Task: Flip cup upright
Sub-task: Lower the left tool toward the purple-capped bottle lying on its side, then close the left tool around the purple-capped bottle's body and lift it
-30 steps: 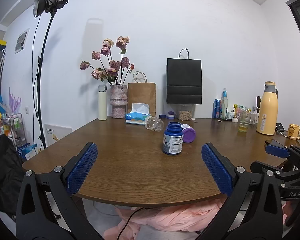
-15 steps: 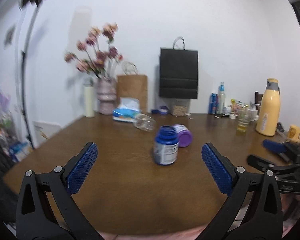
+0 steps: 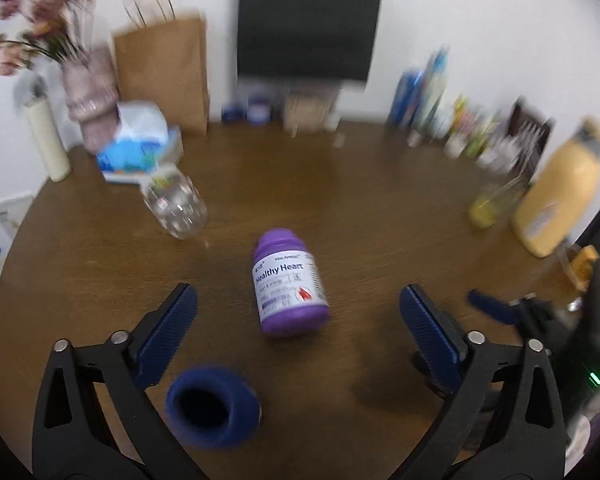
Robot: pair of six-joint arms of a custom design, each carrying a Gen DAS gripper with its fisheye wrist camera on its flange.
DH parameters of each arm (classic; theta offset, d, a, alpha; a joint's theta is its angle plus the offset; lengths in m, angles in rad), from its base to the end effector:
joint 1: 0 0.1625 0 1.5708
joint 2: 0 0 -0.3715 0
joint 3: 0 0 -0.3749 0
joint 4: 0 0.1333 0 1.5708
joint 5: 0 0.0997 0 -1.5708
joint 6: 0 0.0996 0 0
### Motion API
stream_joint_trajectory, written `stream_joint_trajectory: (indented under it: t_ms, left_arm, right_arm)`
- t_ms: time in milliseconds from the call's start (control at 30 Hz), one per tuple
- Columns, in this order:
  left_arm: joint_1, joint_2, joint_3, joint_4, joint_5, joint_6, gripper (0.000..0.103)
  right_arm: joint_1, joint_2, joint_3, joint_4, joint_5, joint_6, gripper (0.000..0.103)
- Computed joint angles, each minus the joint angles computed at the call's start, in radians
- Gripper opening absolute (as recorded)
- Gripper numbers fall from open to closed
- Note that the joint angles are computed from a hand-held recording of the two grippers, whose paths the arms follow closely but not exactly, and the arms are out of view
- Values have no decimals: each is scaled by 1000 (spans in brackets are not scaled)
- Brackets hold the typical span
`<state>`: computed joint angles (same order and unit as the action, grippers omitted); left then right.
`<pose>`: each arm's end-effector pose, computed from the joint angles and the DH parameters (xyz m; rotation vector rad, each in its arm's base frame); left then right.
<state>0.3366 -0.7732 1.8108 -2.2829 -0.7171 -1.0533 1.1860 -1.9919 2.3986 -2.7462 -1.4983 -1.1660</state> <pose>-0.4314 -0.3717 0.0052 0.3920 2.3545 -0.8235 0.0052 -0.3616 0.3511 1.0007 -2.3324 0.7974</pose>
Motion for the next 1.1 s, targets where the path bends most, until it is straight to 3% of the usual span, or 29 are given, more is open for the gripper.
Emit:
stream_joint_trajectory:
  t_ms: [67, 233, 267, 333, 600, 700, 767, 867, 1100]
  left_arm:
    - [74, 55, -112, 121, -57, -33, 86]
    - [181, 165, -277, 312, -132, -68, 83]
    - [189, 176, -297, 341, -149, -84, 75]
    - [210, 192, -337, 364, -196, -84, 76]
    - [220, 286, -498, 571, -200, -86, 74]
    - [244, 285, -502, 577, -226, -126, 71]
    - [253, 299, -514, 576, -242, -142, 61]
    - [244, 291, -485, 522, -233, -124, 60]
    - [145, 223, -384, 361, -159, -79, 60]
  right_arm:
    - [25, 85, -63, 2, -38, 19, 88]
    - [61, 254, -221, 55, -106, 129, 88]
    - [55, 272, -236, 49, -93, 141, 88]
    - [40, 282, -255, 77, -58, 163, 88]
    - [-6, 288, -281, 124, 32, 214, 88]
    - [-22, 273, -277, 126, 60, 225, 88]
    - [-30, 267, -275, 117, 74, 236, 88]
    - [-41, 260, -274, 125, 101, 240, 88]
    - [-54, 250, -267, 92, 144, 247, 88]
